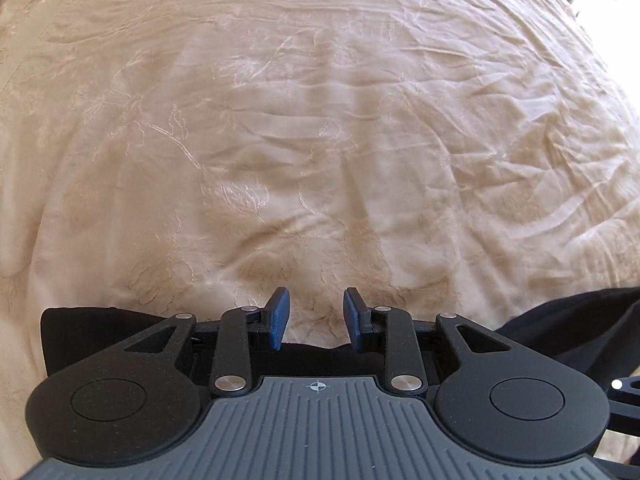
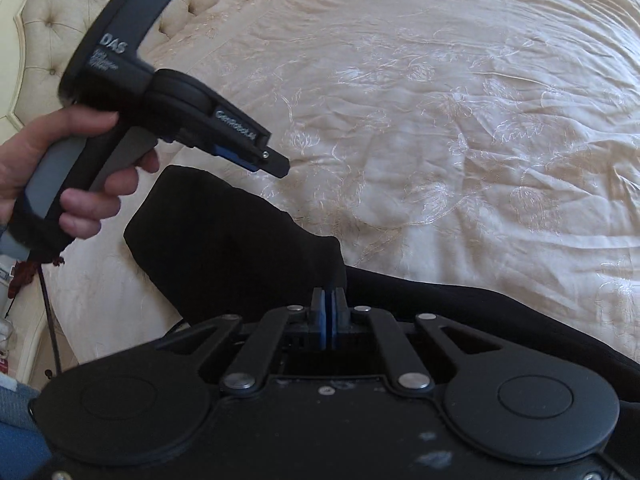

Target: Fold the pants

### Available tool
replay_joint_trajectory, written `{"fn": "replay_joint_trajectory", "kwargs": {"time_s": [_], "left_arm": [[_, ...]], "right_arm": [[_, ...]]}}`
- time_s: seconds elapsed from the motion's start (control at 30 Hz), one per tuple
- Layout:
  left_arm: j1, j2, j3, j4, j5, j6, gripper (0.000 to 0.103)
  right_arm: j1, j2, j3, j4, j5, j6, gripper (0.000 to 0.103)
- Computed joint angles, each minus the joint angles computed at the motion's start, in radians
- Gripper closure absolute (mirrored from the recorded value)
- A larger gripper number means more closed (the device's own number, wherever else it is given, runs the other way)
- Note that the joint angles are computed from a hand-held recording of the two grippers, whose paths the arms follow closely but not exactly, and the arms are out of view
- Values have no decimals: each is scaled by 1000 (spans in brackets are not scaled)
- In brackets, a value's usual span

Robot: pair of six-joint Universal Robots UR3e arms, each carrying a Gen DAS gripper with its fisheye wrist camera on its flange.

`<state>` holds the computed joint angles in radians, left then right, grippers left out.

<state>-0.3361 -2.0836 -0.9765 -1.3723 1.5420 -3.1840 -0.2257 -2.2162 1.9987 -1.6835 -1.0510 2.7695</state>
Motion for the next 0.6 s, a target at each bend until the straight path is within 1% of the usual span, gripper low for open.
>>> {"fn": "replay_joint_trajectory", "kwargs": {"time_s": [0.07, 0.1, 0.17, 0.27, 0.33, 0.37, 0.43, 0.5, 0.6], "left_arm": [[-4, 26, -58, -15, -9, 14, 74], [-2, 60, -122, 4, -18, 17, 74], [1, 142, -252, 54, -29, 12, 74], [21, 265, -413, 111, -51, -5, 74], [32, 317, -464, 116, -63, -26, 74], [38, 340, -491, 128, -69, -35, 74], [43, 375, -532, 148, -74, -48, 74], [41, 384, -547, 159, -72, -49, 74], [35, 381, -552, 165, -68, -53, 74]], "right_arm": [[-2, -39, -1, 39, -5, -15, 99], [30, -13, 4, -19, -20, 19, 99], [47, 17, -3, -40, -28, 34, 98], [39, 6, -4, -20, -24, 28, 96], [37, 17, -4, -48, -27, 58, 90], [32, 33, -6, -63, -19, 82, 85], [7, 65, -13, -80, 21, 130, 76], [-4, 111, -25, -102, 56, 179, 74], [35, 249, -64, -160, 92, 269, 72]]}}
